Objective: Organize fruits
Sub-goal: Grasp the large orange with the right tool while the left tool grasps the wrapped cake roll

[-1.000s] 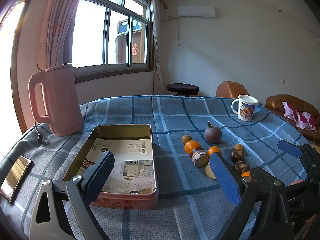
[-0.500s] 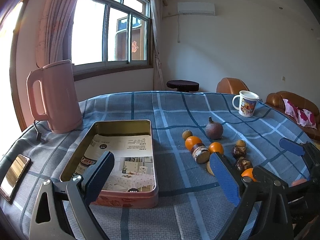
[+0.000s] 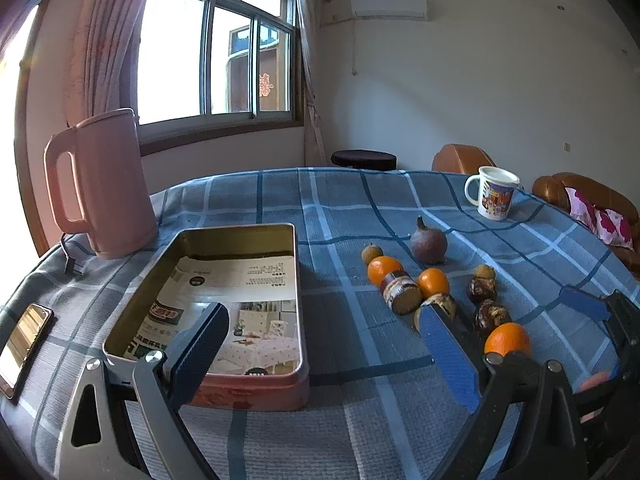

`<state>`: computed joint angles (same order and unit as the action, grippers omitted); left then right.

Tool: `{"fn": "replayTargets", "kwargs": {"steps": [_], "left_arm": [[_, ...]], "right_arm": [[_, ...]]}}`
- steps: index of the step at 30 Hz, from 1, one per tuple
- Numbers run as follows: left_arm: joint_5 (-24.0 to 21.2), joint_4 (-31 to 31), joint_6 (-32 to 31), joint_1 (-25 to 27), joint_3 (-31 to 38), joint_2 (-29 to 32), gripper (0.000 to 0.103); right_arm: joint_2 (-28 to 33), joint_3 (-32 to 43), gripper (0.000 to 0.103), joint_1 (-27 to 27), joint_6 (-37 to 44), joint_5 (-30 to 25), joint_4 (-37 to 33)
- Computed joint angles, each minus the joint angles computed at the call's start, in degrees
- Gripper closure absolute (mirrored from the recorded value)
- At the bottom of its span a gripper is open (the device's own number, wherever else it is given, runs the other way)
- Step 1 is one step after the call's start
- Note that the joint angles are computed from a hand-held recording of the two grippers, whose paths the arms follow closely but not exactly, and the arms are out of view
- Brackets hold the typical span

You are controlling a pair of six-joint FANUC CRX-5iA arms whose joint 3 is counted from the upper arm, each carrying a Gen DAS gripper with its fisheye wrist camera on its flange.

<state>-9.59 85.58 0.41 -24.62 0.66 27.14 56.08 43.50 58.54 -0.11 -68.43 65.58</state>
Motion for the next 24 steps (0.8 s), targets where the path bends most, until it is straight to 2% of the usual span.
{"fn": "replayTargets", "kwargs": {"steps": [3,8,9,13,16,18,24], "left_arm": [[-1.26,-4.46,3.87,0.84,0.55,0.36,0.006],[-2.39,-6.19,5.29,1.03,0.70,0.51,0.006],[-2.86,-7.06,6.05,1.19,0.86,0.58,0.006],[-5.49,-11.24,9.41,1.93,2.02,1.09,0.006],[-7.33,-14.41,11.49,2.34,3.04,1.56,0.006],[-9.42,-18.54,15.37,3.08,4.61,2.19,0.006],[-14.79,-28.56,24.42,3.84,10.45,4.74,0.006]], "right_arm": [[-0.80,-1.50,0.011,-0.20,-0.65,1.94,-1.32],[-0.14,0.01,0.021,-0.47,1.01,2.30,-4.46],[0.18,0.78,0.025,-0.50,1.62,1.96,-5.50],[-0.16,0.73,0.052,-0.82,3.43,3.37,-8.45],[-1.09,-1.45,0.053,-0.89,1.88,4.96,-7.16],[-2.24,-4.04,0.053,-0.92,-1.01,5.41,-4.55],[-3.85,-6.84,0.053,-1.34,-6.55,0.88,0.86]]}}
